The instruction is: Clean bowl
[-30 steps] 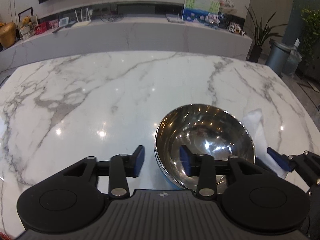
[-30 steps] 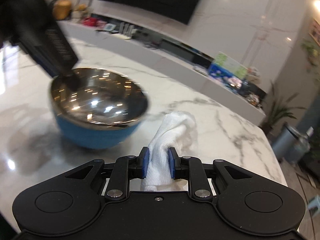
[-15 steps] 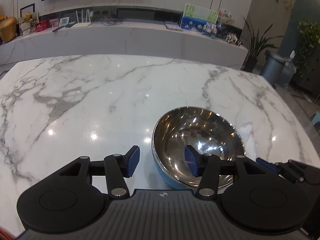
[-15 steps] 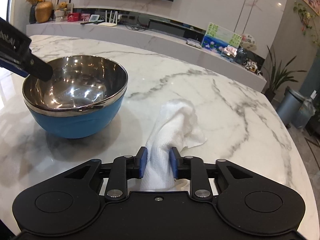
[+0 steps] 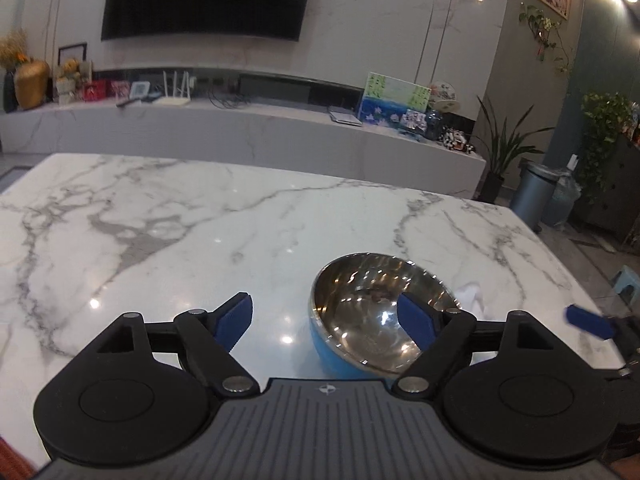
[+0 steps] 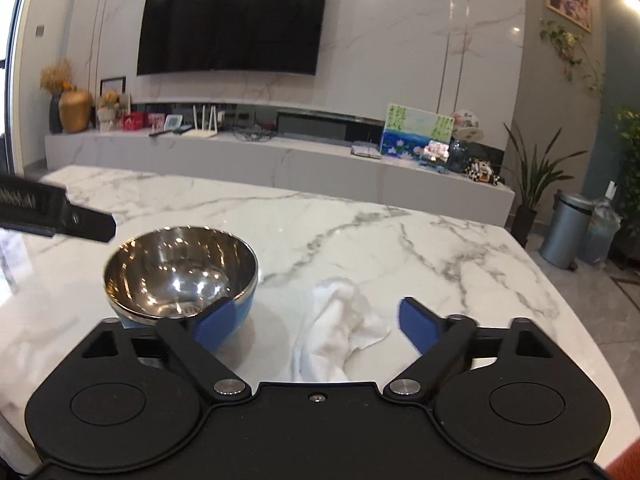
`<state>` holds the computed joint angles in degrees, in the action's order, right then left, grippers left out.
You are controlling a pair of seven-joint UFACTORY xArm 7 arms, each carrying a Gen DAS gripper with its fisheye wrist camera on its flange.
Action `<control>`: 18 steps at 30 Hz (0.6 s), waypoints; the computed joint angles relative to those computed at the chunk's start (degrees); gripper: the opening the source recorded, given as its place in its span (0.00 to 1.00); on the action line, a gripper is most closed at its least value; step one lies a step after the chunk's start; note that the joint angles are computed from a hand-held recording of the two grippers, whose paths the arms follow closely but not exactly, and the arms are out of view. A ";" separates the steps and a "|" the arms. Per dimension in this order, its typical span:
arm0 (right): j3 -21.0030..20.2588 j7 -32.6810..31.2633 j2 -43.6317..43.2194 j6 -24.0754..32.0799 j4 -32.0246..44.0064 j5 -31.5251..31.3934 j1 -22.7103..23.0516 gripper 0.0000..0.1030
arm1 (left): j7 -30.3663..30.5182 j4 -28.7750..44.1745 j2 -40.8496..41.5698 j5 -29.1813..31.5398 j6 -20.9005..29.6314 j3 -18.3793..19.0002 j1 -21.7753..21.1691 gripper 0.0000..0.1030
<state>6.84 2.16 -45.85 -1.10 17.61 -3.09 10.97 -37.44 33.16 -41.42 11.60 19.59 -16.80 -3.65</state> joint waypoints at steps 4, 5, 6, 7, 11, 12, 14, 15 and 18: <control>-0.41 0.41 -3.72 2.56 -1.12 0.42 1.41 0.90 | -1.61 -0.08 -1.46 1.90 2.88 -2.66 1.88 0.77; -0.36 0.42 -4.42 3.32 -1.28 0.42 1.67 0.91 | -2.25 -0.12 -1.86 2.58 3.82 -3.52 2.36 0.77; -0.31 0.43 -5.10 4.09 -1.44 0.43 1.93 0.91 | -2.93 -0.31 -2.25 3.33 4.60 -4.44 2.73 0.77; -0.11 0.54 -5.68 4.79 -1.52 0.44 2.07 0.91 | -3.03 -0.46 -2.46 3.65 5.02 -4.37 2.37 0.77; -0.15 0.76 -6.44 6.98 -1.25 0.64 2.69 0.91 | -2.83 -1.86 -3.17 4.56 6.18 -4.29 0.30 0.77; -0.29 0.84 -6.56 7.51 -1.18 0.80 3.00 0.91 | -3.02 -2.20 -3.30 4.34 6.22 -4.01 -0.23 0.77; -0.99 0.56 -6.91 8.55 -1.19 1.09 3.79 0.91 | -3.44 -2.71 -3.37 3.96 6.55 -3.73 -0.98 0.77; -1.24 0.34 -7.07 9.16 -1.20 1.18 4.13 0.91 | -3.80 -2.84 -3.57 4.19 6.80 -3.97 -0.84 0.77; -0.95 -0.09 -7.18 9.89 -1.23 1.10 4.08 0.91 | -5.19 -3.19 -4.09 5.28 7.65 -5.05 -0.11 0.77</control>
<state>5.88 2.06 -53.02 8.79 16.38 -1.99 15.05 -42.63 29.97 -45.51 16.88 27.24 -21.84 -3.76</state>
